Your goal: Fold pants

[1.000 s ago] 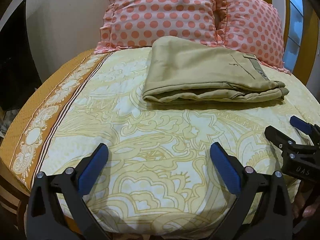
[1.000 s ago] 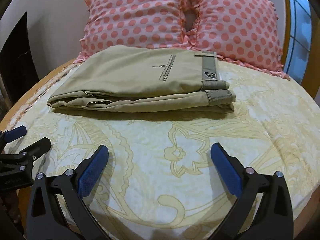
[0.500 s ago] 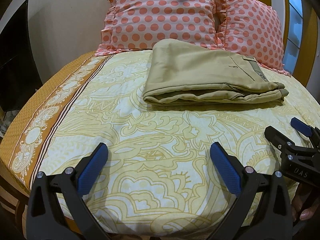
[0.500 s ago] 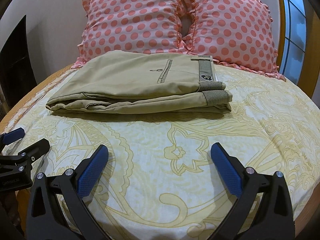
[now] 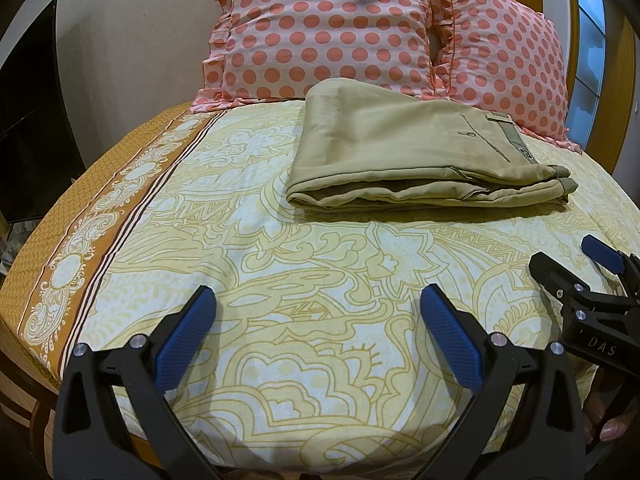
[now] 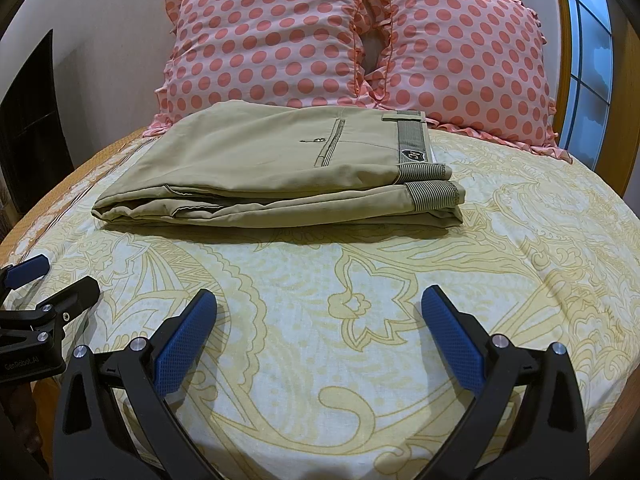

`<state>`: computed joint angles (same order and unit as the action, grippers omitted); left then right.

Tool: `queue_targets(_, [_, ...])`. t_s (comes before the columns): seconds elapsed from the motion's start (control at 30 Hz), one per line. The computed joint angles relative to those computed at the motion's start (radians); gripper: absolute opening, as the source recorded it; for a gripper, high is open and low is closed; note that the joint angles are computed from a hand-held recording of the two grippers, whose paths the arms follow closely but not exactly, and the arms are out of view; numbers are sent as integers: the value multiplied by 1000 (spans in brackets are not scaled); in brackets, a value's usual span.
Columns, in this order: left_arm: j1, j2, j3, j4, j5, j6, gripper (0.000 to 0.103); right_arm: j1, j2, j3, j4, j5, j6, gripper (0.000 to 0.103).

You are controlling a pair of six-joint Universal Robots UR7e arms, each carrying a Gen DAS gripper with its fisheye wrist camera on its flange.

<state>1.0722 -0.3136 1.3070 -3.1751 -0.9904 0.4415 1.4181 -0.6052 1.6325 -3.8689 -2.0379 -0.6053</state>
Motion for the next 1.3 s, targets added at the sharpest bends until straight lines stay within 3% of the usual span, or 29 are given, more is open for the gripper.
queue_targets(1.3, [2, 2, -10, -3, -5, 5, 101, 2, 0, 0, 1, -3, -3, 102])
